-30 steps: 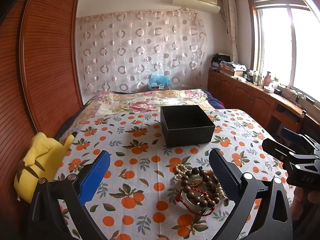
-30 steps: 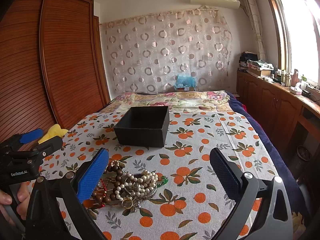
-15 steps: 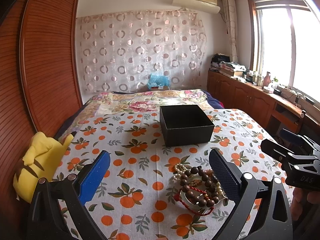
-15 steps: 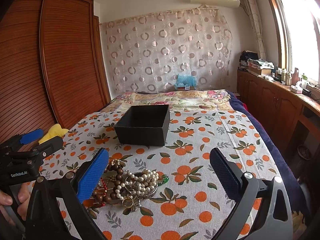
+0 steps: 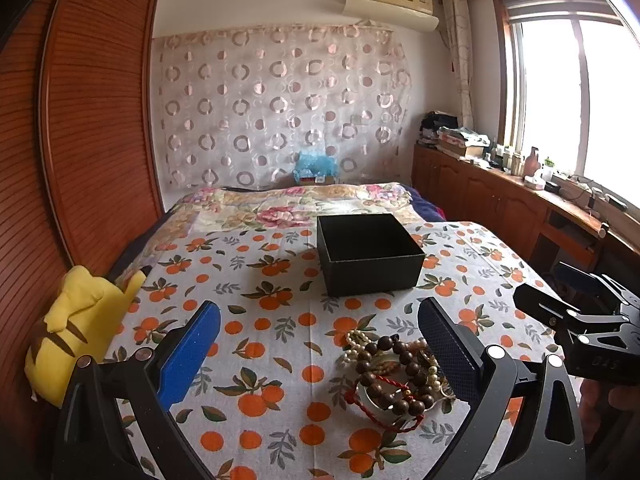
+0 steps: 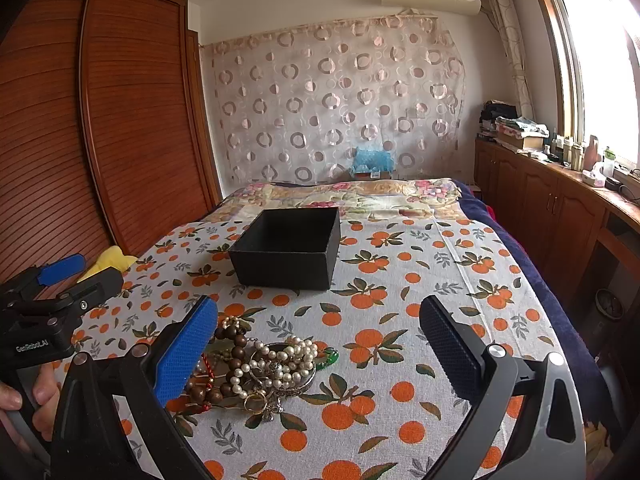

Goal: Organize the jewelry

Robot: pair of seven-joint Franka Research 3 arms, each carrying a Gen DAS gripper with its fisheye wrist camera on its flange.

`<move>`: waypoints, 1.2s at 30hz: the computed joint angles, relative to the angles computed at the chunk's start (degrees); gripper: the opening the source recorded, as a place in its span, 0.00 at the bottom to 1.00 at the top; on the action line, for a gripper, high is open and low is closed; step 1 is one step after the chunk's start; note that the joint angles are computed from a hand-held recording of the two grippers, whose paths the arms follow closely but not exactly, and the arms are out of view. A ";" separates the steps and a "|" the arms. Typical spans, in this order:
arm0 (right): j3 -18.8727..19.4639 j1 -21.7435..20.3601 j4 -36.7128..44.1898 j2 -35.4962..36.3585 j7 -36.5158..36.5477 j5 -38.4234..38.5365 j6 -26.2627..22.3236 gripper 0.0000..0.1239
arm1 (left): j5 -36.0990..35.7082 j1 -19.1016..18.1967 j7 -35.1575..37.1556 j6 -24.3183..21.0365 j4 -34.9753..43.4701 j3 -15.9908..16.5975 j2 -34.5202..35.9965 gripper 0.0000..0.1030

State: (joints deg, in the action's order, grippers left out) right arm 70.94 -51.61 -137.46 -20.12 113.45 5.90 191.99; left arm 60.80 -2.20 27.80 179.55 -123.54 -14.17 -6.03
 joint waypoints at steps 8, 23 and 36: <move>-0.09 0.05 0.12 -0.03 0.15 -0.13 -0.14 0.82 | 3.27 -0.20 -3.82 -0.73 0.38 -0.79 -0.37 0.93; -0.46 0.33 0.08 0.02 0.36 -0.40 -0.22 0.82 | 4.46 -0.05 -5.01 -0.19 0.01 -0.50 -0.65 0.93; -0.86 0.68 0.27 0.08 0.24 -0.44 -0.49 0.82 | 4.84 -0.15 -5.49 -0.20 0.09 -0.47 -0.65 0.93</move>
